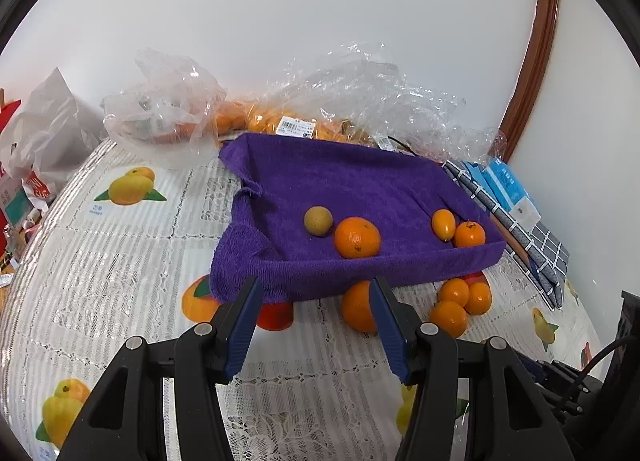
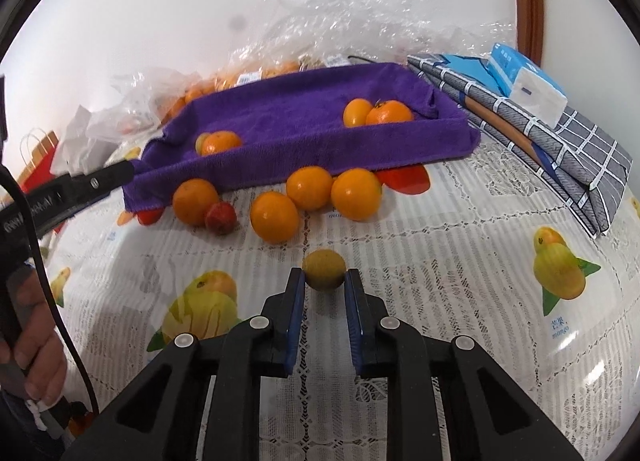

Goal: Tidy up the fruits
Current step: 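Grasp the pale round fruit with the right tool while the left tool approaches a large orange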

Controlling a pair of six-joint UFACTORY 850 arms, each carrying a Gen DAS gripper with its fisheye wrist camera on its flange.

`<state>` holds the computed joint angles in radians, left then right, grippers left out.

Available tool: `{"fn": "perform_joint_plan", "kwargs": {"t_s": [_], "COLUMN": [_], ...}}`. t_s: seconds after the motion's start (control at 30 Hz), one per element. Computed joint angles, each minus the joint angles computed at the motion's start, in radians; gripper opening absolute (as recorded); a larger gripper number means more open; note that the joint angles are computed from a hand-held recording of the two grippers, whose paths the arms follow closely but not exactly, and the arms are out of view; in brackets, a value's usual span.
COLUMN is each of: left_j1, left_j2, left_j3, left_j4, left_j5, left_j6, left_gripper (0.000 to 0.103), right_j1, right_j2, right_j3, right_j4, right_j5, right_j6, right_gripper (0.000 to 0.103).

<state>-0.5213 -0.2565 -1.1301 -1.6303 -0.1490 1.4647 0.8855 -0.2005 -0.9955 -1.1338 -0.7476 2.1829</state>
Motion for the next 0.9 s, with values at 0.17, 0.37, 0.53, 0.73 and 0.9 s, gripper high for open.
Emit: {"fn": "perform_joint_plan", "kwargs": {"t_s": [0.17, 0.37, 0.53, 0.73, 0.9], "left_j1": [0.003, 0.002, 0.012, 0.023, 0.031], "left_j2": [-0.021, -0.041, -0.051, -0.069, -0.066], "left_j3": [-0.016, -0.030, -0.033, -0.046, -0.034], "left_j4": [0.194, 0.344, 0.362, 0.403, 0.255], "left_j5": [-0.012, -0.028, -0.052, -0.054, -0.084], "left_j6": [-0.199, -0.350, -0.381, -0.449, -0.299], "left_gripper": [0.053, 0.053, 0.053, 0.053, 0.053], "right_j1": [0.003, 0.011, -0.019, -0.040, -0.037], "right_j2": [0.017, 0.029, 0.043, 0.030, 0.034], "right_j3": [0.020, 0.033, 0.053, 0.041, 0.045], "right_j4": [-0.020, -0.025, 0.001, 0.044, 0.029], "right_j5": [-0.005, -0.063, 0.001, 0.071, 0.066], "right_j6": [0.035, 0.013, -0.013, -0.113, -0.098], "right_gripper": [0.020, 0.016, 0.016, 0.017, 0.019]}}
